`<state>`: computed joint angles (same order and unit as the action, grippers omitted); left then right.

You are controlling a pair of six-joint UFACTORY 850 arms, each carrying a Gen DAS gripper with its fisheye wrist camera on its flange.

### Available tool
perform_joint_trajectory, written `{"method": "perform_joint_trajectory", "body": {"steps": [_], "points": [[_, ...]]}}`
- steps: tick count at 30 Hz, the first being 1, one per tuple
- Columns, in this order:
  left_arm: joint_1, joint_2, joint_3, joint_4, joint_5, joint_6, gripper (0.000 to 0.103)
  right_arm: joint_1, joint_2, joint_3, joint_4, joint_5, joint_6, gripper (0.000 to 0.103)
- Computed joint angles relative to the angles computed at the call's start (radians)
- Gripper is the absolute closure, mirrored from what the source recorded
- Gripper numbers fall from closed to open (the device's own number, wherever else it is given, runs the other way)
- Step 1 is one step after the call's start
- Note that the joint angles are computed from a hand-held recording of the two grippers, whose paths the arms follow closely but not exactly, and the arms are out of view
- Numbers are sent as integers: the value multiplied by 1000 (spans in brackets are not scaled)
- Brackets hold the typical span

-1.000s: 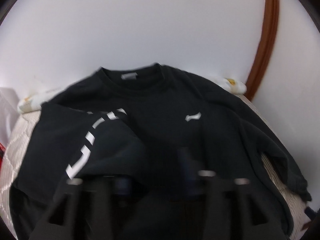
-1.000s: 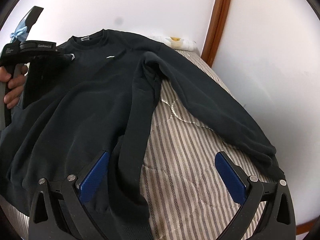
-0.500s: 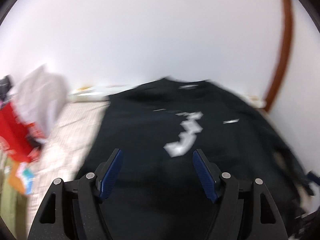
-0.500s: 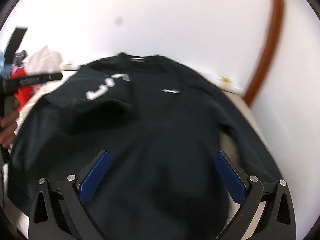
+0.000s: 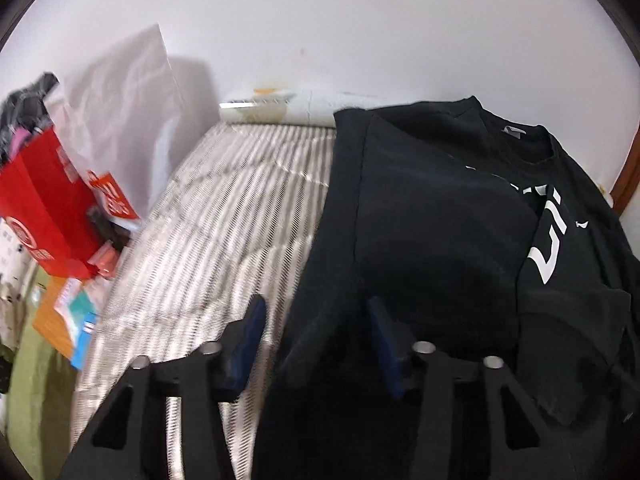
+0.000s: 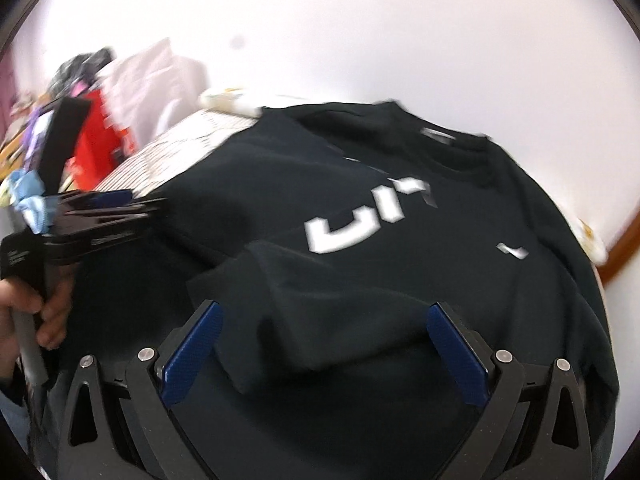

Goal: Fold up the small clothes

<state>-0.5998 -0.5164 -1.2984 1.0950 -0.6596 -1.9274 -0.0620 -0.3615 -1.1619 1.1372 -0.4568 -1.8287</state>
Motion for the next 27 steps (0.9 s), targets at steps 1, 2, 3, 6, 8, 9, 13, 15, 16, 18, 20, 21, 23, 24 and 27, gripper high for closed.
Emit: {"method": "perform_joint_trajectory", "body": {"steps": [1,2,3,6,8,9,13,15,16,18,20,21,23,24,27], "points": [[1,0,2,8,12,0,70,10,-12,-7,-27,-1,6,2],[-4,-4,-5,17,11,-3,74,22,-20,-9,-54,10,19,3],[-9,-4,-4,38,10,-16,82,36,-33,-14,-75,34,33,4],[-11,-3,3,64,9,-37,85,55,-76,-40,-136,59,94,26],[-9,-1,9,76,16,-48,86,45,-117,-90,-209,-20,178,55],[-7,1,14,79,22,-55,86,35,-125,-104,-183,-55,163,65],[1,13,35,100,53,-94,86,-17,-120,-154,-100,-159,127,89],[1,12,34,98,52,-92,86,-56,-115,-178,-15,-180,96,89],[0,10,32,96,49,-89,86,-81,-117,-197,30,-182,86,89],[-2,8,28,91,44,-83,86,-123,-133,-240,83,-149,99,89],[-1,7,26,88,43,-80,86,-166,-176,-314,62,-117,193,89],[-1,7,26,83,44,-75,85,-186,-204,-355,23,-100,261,88],[-2,5,23,79,39,-69,85,-216,-253,-421,-110,-12,446,84],[-3,4,20,76,36,-65,84,-225,-267,-440,-171,18,521,82],[-3,1,17,70,31,-58,83,-256,-282,-463,-247,66,621,77]]}}
